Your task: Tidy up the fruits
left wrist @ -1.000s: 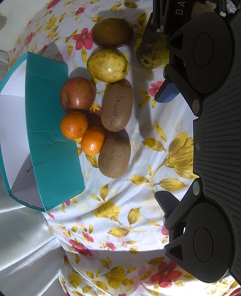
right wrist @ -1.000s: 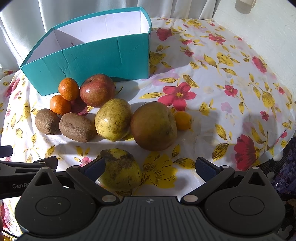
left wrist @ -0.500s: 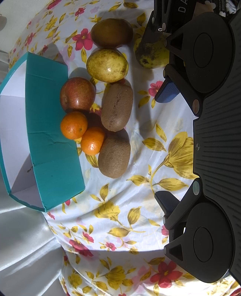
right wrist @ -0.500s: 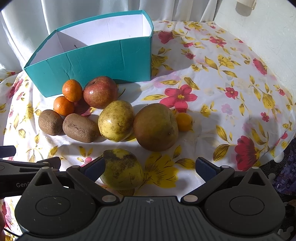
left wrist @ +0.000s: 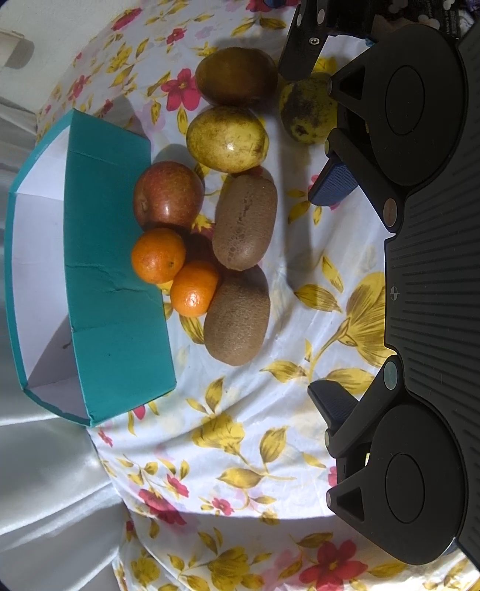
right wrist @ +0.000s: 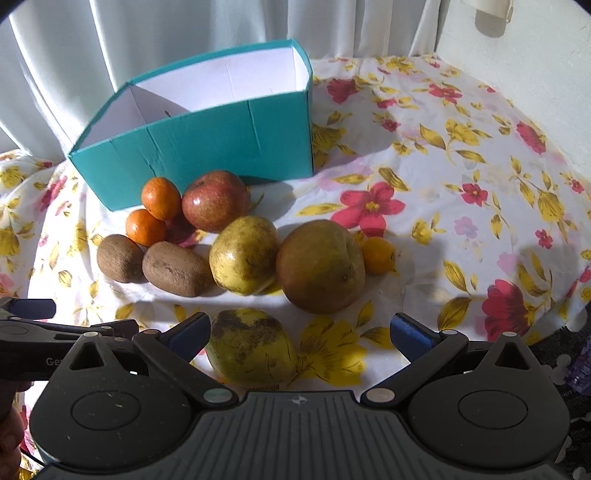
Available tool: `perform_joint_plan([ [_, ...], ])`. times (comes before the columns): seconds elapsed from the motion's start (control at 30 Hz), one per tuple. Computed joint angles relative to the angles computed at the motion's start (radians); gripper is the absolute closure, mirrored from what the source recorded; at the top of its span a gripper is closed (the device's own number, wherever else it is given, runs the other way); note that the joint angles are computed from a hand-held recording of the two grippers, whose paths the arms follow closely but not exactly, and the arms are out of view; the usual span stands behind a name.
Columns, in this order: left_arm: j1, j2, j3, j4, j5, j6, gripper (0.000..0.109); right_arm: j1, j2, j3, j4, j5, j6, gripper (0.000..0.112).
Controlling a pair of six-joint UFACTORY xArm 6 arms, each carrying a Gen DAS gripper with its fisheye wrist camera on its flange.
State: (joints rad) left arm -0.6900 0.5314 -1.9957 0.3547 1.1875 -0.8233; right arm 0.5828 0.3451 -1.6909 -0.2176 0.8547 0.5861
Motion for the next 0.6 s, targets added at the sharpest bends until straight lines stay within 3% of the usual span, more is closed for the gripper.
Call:
perform_joint_plan([
  [0.2,-0.032,-0.036,0.103,0.185,-0.109,-0.052,0.007,-0.021,-0.058,0.131,-0.049,-0.168,0.013,0.011],
  [0.27,-0.035,-0.030,0.104,0.203,-0.125,-0.038,0.007,-0.032,-0.087,0.202,-0.123,-0.274,0.067,0.011],
  [0.33,-0.027,-0.046,0.142,0.176,-0.198,-0.030,0.007,-0.049,-0.108,0.267,-0.210,-0.393,0.115,0.010],
  [0.5,-0.014,-0.043,0.169,0.127,-0.307,-0.020,0.012,-0.057,-0.075,0.250,-0.149,-0.398,0.012,0.009],
  [0.6,-0.008,-0.005,0.125,0.088,-0.291,0.005,0.020,-0.056,-0.052,0.231,-0.115,-0.386,-0.041,0.009],
])
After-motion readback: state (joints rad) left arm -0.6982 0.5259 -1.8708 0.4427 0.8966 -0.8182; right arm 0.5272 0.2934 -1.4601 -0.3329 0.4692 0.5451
